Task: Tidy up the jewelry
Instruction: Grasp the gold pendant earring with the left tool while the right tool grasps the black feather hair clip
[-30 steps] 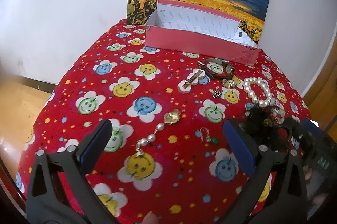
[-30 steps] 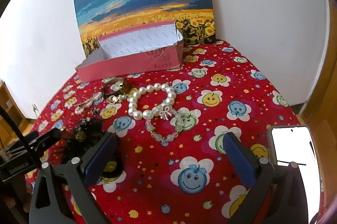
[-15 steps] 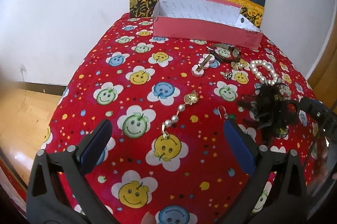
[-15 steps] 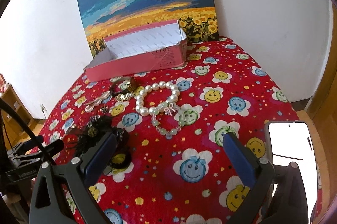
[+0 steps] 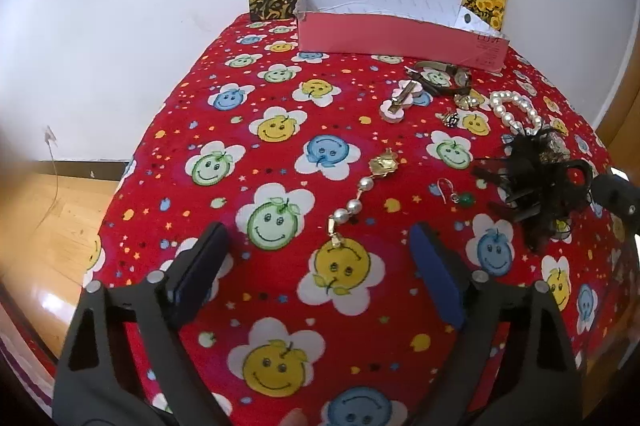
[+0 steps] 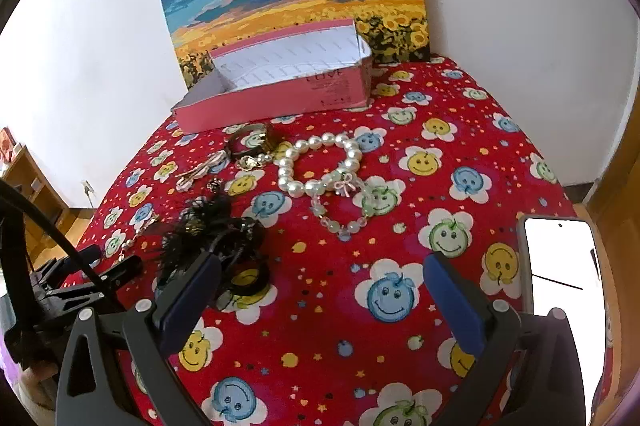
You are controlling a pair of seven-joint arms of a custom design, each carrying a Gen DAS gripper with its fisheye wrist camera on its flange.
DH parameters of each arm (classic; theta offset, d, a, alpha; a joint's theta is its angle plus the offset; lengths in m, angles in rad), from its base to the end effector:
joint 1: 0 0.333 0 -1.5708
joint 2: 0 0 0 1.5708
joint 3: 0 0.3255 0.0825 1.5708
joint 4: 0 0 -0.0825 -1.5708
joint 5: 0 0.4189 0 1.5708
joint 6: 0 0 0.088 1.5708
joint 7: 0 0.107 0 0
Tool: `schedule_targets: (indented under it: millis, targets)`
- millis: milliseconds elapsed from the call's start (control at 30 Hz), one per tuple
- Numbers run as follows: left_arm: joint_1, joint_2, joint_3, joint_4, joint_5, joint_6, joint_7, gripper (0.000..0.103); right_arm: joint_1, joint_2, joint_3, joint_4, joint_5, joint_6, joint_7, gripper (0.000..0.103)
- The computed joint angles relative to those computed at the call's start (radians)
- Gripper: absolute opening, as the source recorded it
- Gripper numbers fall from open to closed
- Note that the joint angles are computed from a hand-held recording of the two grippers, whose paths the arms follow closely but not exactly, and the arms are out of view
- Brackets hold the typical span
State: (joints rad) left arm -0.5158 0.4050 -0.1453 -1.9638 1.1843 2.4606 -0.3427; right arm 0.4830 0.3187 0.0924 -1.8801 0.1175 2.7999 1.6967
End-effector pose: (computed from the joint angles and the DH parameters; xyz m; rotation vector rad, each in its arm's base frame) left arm 0.5169 -0.3989 0.2611 -2.0518 1.4425 -0.5651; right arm 0.5936 0.3723 0.3989 -2.0781 1.4733 -0.2154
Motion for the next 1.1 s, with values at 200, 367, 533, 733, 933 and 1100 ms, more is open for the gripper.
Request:
schedule_targets:
  millis: [200, 367, 533, 733, 933, 1100]
  targets:
    - [0.015, -0.002, 0.008, -0.002, 0.056, 0.079, 0.000, 0.051, 0.007, -0.001, 0.001, 0.006, -0.008, 0.002, -0.014, 0.103]
    - [0.020, 0.027, 0.017, 0.041, 0.081, 0.128, 0.051, 0.026, 0.012, 0.002, 0.002, 0.019, -0.017, -0.014, -0.018, 0.103]
    - [0.010, 0.070, 0.036, 0.098, 0.076, 0.137, 0.110, 0.025, 0.013, 0.003, 0.003, 0.025, -0.015, -0.023, -0.018, 0.103]
    - [0.003, 0.077, 0.056, 0.106, 0.067, 0.161, 0.109, 0.022, 0.020, 0.003, -0.001, 0.028, -0.029, -0.026, 0.000, 0.103]
    - [0.006, 0.061, 0.065, 0.082, 0.112, 0.228, 0.048, 0.010, 0.016, -0.004, 0.007, 0.025, -0.020, -0.028, -0.018, 0.103]
    - [-0.002, 0.033, 0.061, 0.061, 0.154, 0.220, -0.001, 0.010, 0.012, -0.011, 0.017, 0.023, -0.005, -0.034, -0.032, 0.103]
